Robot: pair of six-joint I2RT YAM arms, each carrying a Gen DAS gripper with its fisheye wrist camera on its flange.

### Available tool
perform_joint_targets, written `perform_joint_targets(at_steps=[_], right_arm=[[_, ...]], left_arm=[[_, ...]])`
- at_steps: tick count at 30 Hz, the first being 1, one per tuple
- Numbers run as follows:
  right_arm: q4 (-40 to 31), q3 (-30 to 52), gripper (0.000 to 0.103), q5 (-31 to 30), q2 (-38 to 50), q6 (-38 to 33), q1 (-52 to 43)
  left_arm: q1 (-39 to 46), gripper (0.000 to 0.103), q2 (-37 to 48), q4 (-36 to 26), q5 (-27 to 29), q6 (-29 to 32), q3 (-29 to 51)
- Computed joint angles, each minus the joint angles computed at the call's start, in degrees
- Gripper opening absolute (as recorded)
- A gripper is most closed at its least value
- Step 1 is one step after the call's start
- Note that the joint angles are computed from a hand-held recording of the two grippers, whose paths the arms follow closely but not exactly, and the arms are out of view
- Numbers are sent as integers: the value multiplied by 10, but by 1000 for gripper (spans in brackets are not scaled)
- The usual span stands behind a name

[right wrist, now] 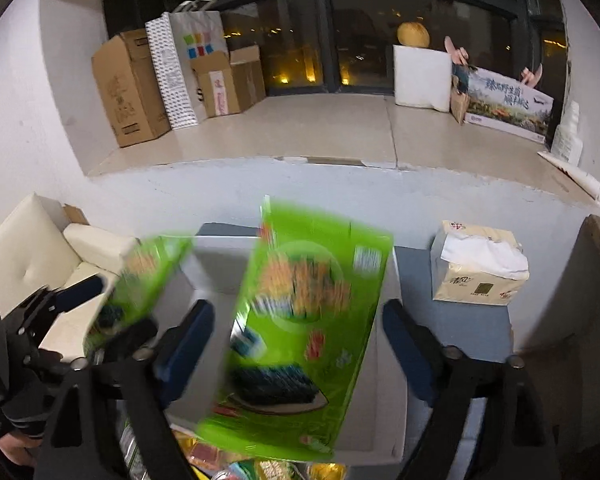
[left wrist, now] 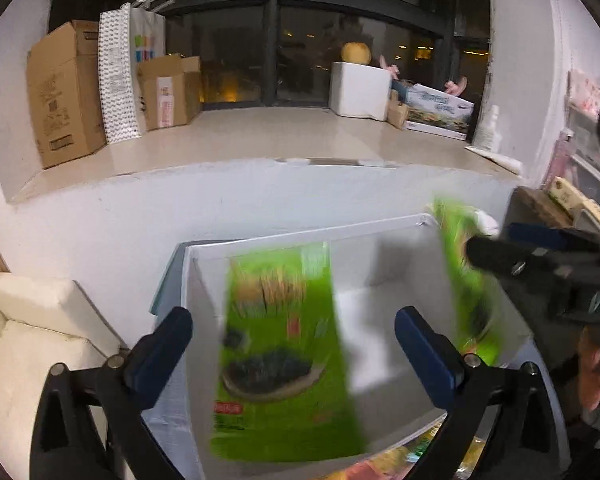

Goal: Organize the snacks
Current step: 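Carry both green seaweed packets into the white box and release them, then grasp a long green snack bag with the right gripper while the left gripper grasps another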

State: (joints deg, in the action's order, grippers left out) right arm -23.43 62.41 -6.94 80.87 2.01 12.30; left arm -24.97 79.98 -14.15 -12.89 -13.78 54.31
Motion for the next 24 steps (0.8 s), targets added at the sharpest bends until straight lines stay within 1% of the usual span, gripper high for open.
perform_joint_targets(at_steps=[1, 2, 4, 7, 11, 13, 15, 16, 18, 21, 23, 24], right_arm=[[12, -6, 101, -4, -4, 4, -6], [14, -6, 103, -8, -4, 7, -10], [14, -9, 103, -21, -14, 12, -21], [13, -21, 103, -24, -46, 20, -33], [-9, -48, 103, -53, -113, 19, -55], [-19, -70, 103, -68, -156, 17, -64], [-38, -97, 103, -76, -210, 9, -70], [-52, -106, 103, -73, -231, 2, -69], [-83, -128, 103, -58, -286, -13, -60], [-133, -159, 103, -34, -375, -13, -45], [-162, -181, 103, -19, -430, -6, -34], [-185, -192, 103, -10, -463, 1, -26]], left_arm=[[7, 103, -1, 7, 10, 1, -6], [10, 103, -6, 8, 15, -2, -12], [13, 103, -20, 6, 12, -9, -21], [10, 103, -54, 5, 15, -19, -40], [-19, 103, -112, -4, -13, -22, -70], [-52, 103, -146, -14, -51, -25, -90], [-92, 103, -169, -40, -96, -30, -100], [-116, 103, -181, -61, -116, -40, -102], [-152, 103, -211, -93, -131, -62, -108], [-228, 103, -264, -150, -182, -111, -117], [-300, 103, -299, -206, -241, -170, -119], [-325, 103, -312, -225, -262, -191, -122]])
